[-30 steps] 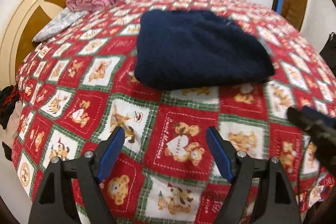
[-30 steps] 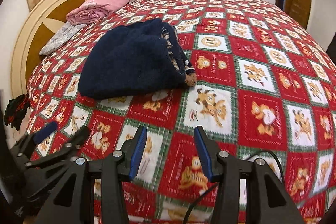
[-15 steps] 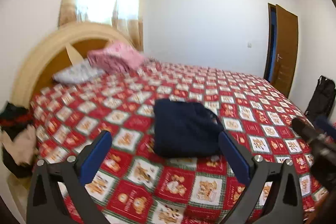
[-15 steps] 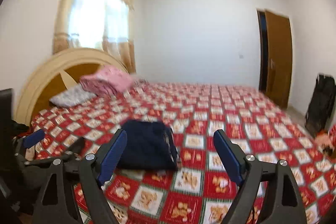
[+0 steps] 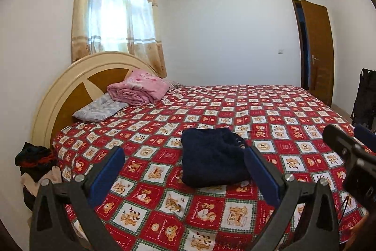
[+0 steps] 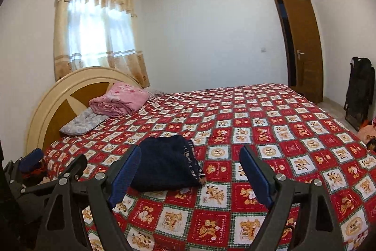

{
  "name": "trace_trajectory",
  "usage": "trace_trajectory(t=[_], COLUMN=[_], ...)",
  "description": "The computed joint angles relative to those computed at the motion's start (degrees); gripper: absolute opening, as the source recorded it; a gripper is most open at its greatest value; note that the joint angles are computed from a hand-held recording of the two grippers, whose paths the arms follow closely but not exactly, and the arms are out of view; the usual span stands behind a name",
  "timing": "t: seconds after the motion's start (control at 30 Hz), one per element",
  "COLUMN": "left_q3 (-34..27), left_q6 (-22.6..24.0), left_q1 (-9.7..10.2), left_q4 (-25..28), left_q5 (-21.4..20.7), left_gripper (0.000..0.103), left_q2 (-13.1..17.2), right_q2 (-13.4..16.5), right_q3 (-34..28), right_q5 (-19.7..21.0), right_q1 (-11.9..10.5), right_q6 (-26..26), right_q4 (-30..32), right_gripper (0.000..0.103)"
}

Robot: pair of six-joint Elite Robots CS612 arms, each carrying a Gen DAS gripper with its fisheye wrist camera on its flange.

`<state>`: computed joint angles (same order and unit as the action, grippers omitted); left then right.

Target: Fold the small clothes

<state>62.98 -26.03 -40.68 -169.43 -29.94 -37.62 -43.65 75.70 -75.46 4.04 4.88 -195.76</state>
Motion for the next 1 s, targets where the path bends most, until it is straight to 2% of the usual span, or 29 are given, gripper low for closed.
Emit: trace_trajectory(t=[0.27, 1.0], left_q3=[-0.1, -0.1], left_q6=[-3.2, -5.4], left_q1=[-0.04, 0.03], left_q4=[5.8, 7.5], left_q5=[0.3, -0.4], left_gripper=[0.103, 0.103], left_q2=[-0.5, -0.8], right_q2=[0.0, -0.2], right_q3=[-0.1, 0.4], right_q5=[0.8, 1.0], right_q1=[0.0, 0.0], right_q6=[-0.8, -1.4], right_q4=[1.4, 1.5], right_gripper=[0.086, 0.086])
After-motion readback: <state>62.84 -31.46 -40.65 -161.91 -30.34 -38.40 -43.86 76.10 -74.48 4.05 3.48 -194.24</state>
